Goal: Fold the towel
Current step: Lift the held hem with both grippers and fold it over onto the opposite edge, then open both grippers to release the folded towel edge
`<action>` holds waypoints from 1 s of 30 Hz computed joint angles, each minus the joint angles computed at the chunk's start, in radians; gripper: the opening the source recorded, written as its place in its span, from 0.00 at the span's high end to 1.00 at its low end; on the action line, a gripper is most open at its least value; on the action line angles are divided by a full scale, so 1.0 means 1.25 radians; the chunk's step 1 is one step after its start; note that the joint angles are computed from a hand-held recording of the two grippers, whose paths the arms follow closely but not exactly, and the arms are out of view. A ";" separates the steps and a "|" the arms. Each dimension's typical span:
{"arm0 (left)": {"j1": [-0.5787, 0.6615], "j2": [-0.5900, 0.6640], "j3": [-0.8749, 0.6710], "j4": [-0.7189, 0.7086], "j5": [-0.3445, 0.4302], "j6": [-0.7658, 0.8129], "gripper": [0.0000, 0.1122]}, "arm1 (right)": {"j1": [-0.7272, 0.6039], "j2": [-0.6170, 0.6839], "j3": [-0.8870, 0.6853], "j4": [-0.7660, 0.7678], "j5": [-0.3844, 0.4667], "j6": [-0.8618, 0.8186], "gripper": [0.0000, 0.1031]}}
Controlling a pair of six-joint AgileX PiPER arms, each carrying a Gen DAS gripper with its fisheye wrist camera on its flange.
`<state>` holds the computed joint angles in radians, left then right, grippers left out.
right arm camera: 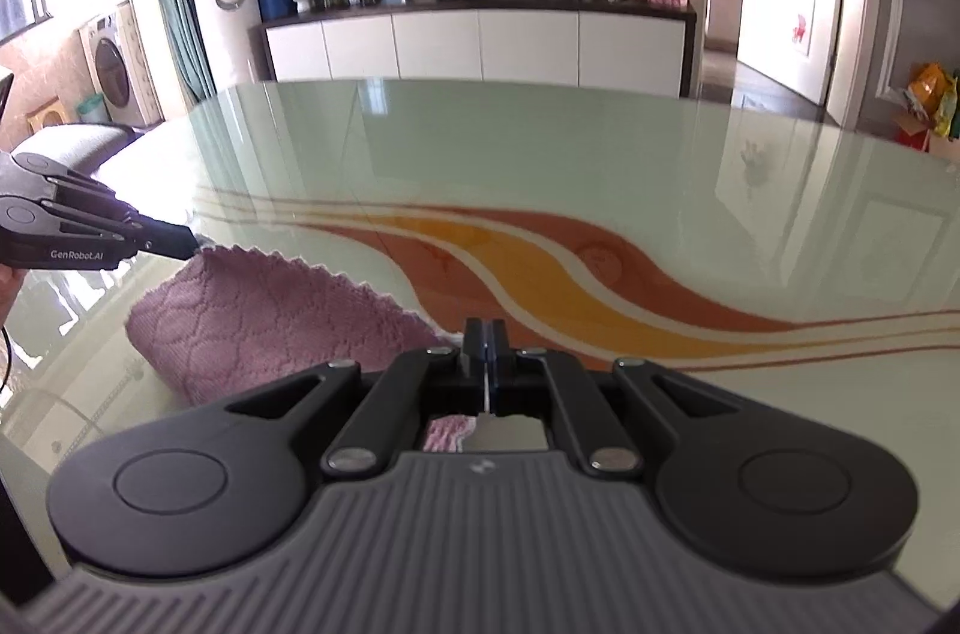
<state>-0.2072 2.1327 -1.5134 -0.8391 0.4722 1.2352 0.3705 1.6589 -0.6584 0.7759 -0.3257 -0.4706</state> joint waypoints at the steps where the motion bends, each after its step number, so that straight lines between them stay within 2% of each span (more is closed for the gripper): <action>1: 0.000 0.003 0.000 -0.003 -0.001 0.004 0.98 | -0.004 0.009 -0.004 -0.008 0.003 0.009 0.99; 12: -0.007 0.037 -0.014 -0.001 -0.016 0.014 0.97 | -0.025 0.049 -0.017 -0.075 0.014 0.085 0.98; 14: -0.010 0.044 -0.021 0.010 -0.019 0.002 0.93 | -0.025 0.050 -0.014 -0.066 0.010 0.084 0.96; 16: -0.011 0.045 -0.017 0.003 -0.036 0.005 0.86 | -0.024 0.048 -0.004 -0.064 -0.015 0.101 0.77; 17: -0.009 0.038 -0.004 -0.024 -0.054 0.025 0.84 | -0.023 0.045 0.003 -0.066 -0.031 0.114 0.58; 18: -0.006 0.037 -0.002 -0.039 -0.058 0.035 0.83 | -0.021 0.038 0.018 -0.091 -0.053 0.145 0.54; 20: 0.004 0.028 0.012 -0.089 -0.061 0.078 0.76 | -0.011 0.015 0.052 -0.110 -0.099 0.176 0.54; 22: 0.015 0.001 0.054 -0.174 -0.090 0.167 0.74 | 0.009 -0.007 0.072 -0.065 -0.130 0.144 0.54; 23: 0.023 -0.010 0.069 -0.205 -0.079 0.204 0.74 | 0.027 -0.024 0.091 -0.041 -0.153 0.125 0.54; 25: 0.027 -0.022 0.084 -0.230 -0.058 0.241 0.74 | 0.046 -0.042 0.100 -0.022 -0.153 0.097 0.57; 27: 0.027 -0.037 0.112 -0.282 -0.034 0.322 0.74 | 0.085 -0.037 0.086 0.022 -0.142 0.042 0.66; 30: 0.003 -0.032 0.117 -0.296 -0.002 0.352 0.72 | 0.148 -0.014 0.049 0.102 -0.124 -0.046 0.66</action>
<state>-0.2034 2.0926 -1.3670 -1.2090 0.4695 1.6751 0.5556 1.6408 -0.5971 0.9037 -0.4804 -0.5277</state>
